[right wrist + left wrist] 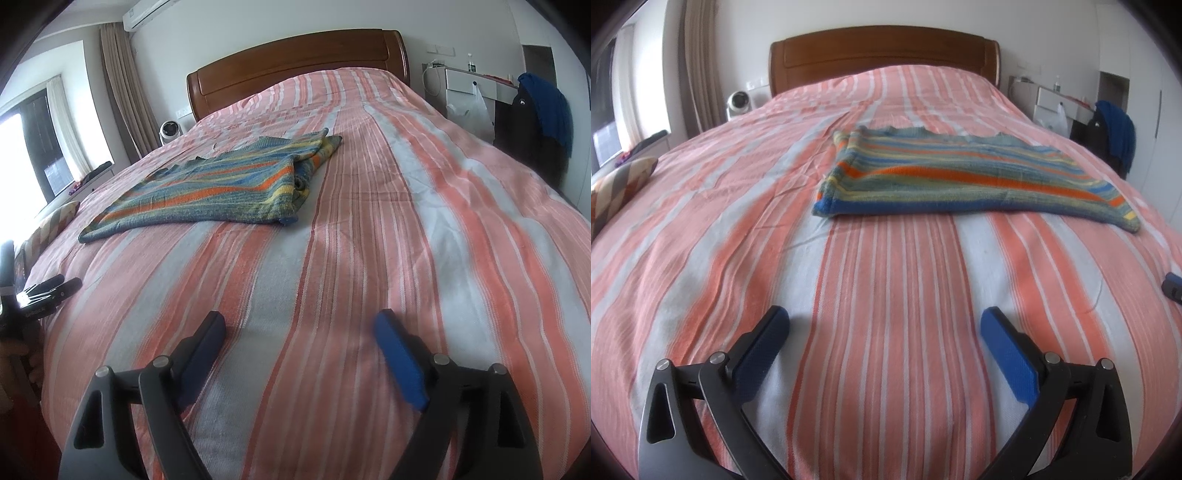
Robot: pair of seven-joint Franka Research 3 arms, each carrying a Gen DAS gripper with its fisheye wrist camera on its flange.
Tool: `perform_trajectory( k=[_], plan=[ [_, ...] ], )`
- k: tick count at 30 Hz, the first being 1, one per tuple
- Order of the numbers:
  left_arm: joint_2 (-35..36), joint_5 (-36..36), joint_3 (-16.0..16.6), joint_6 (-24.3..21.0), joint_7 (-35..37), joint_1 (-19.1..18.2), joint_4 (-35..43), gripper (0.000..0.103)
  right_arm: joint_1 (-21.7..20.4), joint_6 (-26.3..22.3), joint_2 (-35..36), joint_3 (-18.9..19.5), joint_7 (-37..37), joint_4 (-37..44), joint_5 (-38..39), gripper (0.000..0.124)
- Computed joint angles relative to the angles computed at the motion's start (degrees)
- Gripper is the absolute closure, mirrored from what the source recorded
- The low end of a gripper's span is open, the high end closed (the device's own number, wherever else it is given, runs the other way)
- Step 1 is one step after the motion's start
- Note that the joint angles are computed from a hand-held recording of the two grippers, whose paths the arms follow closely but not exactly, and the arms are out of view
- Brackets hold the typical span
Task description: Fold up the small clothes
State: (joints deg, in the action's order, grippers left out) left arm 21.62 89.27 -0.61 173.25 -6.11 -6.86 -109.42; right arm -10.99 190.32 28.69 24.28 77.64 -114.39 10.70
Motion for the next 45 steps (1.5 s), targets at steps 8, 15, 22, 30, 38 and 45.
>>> perform_trajectory(
  k=[8,15,22,30,38,45],
  plan=[
    [-0.06,0.96,0.01,-0.06,-0.96,0.04,0.05,0.000,-0.14,0.53,-0.21,0.30,-0.16,-0.35,0.07,0.039],
    [-0.08,1.09,-0.29,-0.09,-1.01,0.33,0.01,0.001,-2.00,1.74,0.37,1.90,1.49,-0.78,-2.36,0.039],
    [-0.10,1.64,-0.37,-0.10,-1.54,0.40,0.04,0.000,-1.96,1.74,0.36,1.59,2.97,-0.82,-3.91,0.039],
    [-0.09,1.44,-0.43,-0.18,-1.25,0.46,0.04,0.000,-1.67,1.69,0.30,1.16,3.73,-0.82,-4.62,0.039],
    [-0.08,1.66,-0.48,-0.21,-1.45,0.50,0.07,0.001,-1.65,1.72,0.33,1.07,4.07,-0.82,-5.01,0.039],
    [-0.10,1.65,-0.54,-0.30,-1.41,0.53,0.04,0.000,-1.52,1.70,0.30,0.92,4.20,-0.81,-5.14,0.039]
  ],
)
